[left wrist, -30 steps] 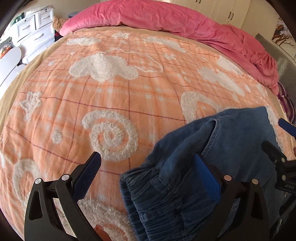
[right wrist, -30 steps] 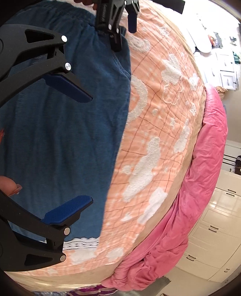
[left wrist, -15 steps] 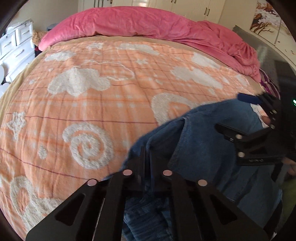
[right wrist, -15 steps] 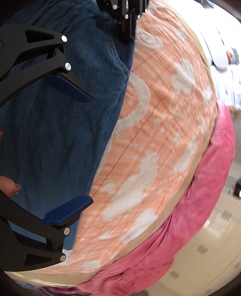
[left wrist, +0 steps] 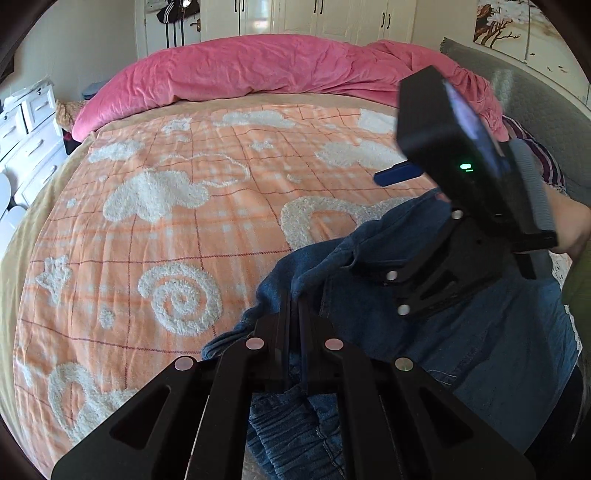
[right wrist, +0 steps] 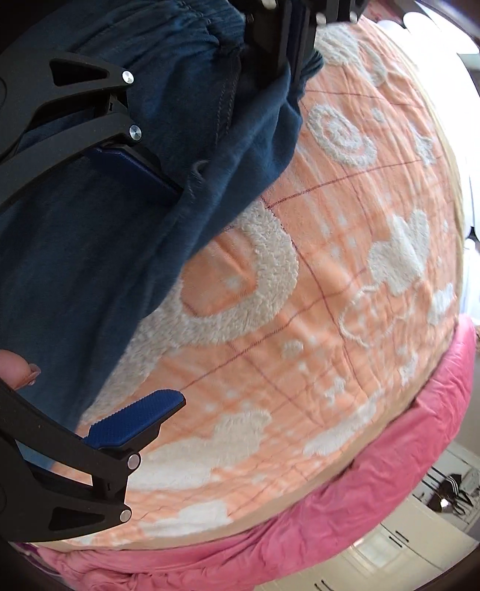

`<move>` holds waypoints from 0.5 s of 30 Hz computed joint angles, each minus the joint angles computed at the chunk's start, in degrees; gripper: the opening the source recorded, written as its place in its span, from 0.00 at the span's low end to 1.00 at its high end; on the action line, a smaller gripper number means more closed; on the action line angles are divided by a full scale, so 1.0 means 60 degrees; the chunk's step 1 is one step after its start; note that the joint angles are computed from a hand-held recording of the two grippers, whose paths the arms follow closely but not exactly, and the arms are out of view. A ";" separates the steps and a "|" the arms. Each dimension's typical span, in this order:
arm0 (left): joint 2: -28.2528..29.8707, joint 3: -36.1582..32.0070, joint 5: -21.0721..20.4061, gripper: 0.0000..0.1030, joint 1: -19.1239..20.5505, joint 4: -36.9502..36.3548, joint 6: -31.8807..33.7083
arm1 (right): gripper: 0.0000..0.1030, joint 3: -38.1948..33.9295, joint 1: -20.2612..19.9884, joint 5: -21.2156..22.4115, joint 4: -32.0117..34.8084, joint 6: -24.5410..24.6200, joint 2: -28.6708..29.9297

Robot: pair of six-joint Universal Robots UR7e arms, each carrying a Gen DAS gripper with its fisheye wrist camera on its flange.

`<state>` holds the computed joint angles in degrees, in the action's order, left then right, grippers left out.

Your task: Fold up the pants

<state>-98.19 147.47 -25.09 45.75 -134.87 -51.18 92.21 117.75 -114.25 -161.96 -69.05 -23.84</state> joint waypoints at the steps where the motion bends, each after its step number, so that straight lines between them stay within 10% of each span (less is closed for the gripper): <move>1: 0.0017 -0.0002 -0.0008 0.03 -0.0029 -0.0052 0.0045 | 0.89 -0.0134 -0.0023 0.0050 0.0310 0.0208 0.0035; 7: 0.0039 -0.0010 0.0067 0.03 -0.0137 0.0107 -0.0053 | 0.10 0.0141 -0.0315 0.1313 0.1970 0.0988 -0.0651; 15: -0.0725 0.0219 0.0156 0.03 -0.1031 0.1326 -0.1142 | 0.03 0.2404 -0.0634 0.2623 0.0699 0.1309 -0.2592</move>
<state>-102.54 148.78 -24.15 39.56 -126.91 -58.03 106.63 113.95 -98.51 -157.77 -61.19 -39.39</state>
